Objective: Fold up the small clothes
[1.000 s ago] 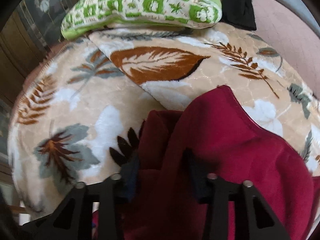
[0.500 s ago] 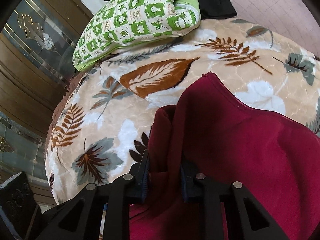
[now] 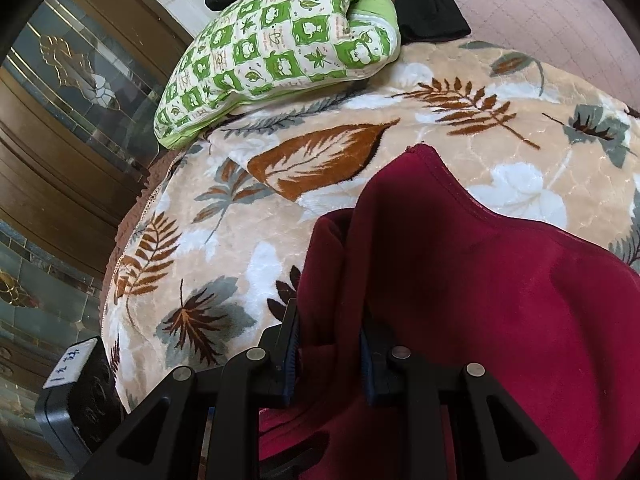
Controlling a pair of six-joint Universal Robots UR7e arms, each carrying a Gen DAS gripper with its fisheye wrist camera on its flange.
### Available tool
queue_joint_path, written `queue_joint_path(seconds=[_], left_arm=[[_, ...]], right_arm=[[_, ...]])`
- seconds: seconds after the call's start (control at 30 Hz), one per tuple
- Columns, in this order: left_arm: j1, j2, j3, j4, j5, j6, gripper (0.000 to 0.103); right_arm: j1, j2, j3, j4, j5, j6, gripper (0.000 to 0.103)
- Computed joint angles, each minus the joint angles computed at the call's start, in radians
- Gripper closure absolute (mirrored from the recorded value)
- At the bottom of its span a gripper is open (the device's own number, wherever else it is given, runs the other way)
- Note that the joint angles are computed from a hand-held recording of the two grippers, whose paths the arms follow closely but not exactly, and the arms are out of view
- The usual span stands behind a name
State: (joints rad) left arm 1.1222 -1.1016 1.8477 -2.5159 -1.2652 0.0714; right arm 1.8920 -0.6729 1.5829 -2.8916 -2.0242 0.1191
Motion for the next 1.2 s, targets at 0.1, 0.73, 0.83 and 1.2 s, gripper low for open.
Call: queue_joint_path(seconds=[0.1, 0.73, 0.83, 1.2], left_arm=[[-0.008, -0.007, 0.013, -0.007, 0.001, 0.003, 0.026], [-0.037, -0.035, 0.048, -0.019, 0.052, -0.026, 0.050], [-0.041, -0.046, 0.050, -0.014, 0.041, -0.035, 0.062], [-0.171, -0.128, 0.075, 0.016, -0.087, -0.045, 0.076]], right_arm=[[-0.001, -0.006, 0.008, -0.007, 0.005, 0.002, 0.079], [0.003, -0.021, 0.024, -0.013, 0.002, 0.006, 0.079], [0.004, -0.027, 0.032, -0.021, 0.003, 0.005, 0.079], [0.032, -0.170, 0.132, -0.074, -0.027, -0.050, 0.081]])
